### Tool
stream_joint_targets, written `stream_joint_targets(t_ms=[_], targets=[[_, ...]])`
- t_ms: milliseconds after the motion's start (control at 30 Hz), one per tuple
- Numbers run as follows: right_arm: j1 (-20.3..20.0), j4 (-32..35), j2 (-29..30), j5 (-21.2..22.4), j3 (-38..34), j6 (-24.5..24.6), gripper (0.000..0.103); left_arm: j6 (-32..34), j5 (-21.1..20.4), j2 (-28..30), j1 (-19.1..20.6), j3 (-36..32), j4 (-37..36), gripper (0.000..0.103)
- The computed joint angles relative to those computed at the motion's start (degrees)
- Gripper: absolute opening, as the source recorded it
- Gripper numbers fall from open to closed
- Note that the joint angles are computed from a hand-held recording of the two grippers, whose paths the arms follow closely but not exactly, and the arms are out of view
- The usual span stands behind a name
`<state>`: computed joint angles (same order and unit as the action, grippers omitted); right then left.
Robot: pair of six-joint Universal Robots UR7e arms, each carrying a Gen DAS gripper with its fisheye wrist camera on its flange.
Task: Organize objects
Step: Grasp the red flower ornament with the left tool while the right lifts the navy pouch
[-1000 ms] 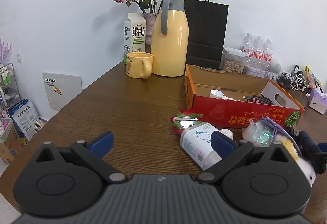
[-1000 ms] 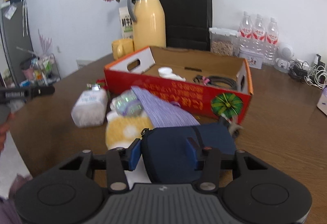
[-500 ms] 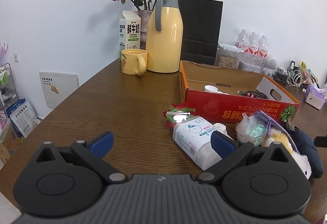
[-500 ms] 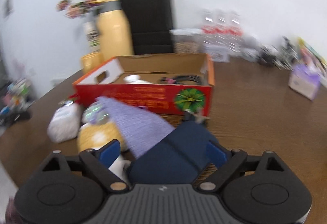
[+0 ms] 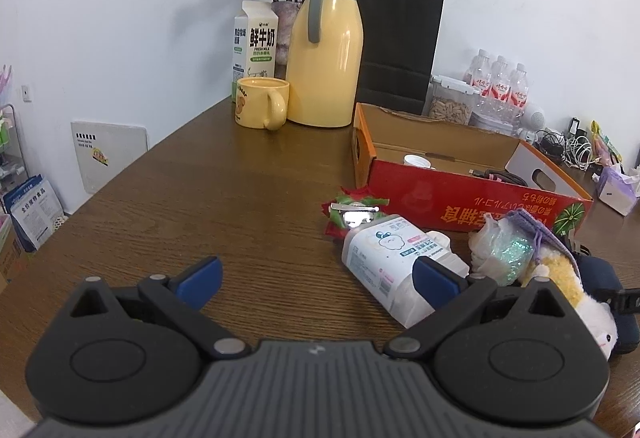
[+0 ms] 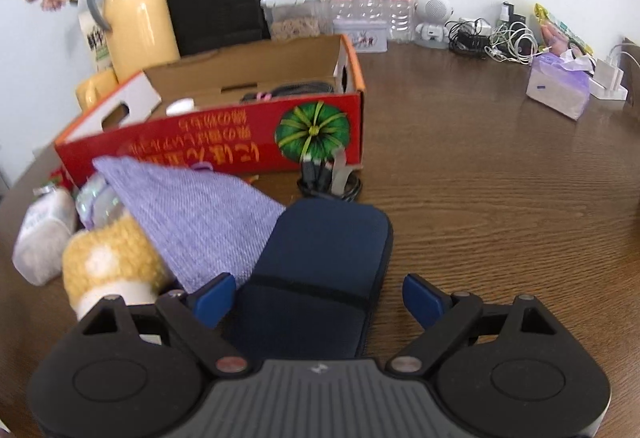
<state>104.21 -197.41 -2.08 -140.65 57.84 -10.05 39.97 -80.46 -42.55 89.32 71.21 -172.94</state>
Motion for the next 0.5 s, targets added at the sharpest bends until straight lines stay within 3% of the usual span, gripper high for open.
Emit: stream_joint_targets(t_ms=[200,500], targets=[[0.13,4.55,0.89,-0.83,-2.21,-2.05,0.083,-0.35,0.30,0.98,-0.01,-1.66,1.43,0.103],[-0.45,2.55,-1.85,2.74,2.29,-5.77,0.069,-0.25,1.96,4.15,-0.89,-6.84,3.90,0.103]])
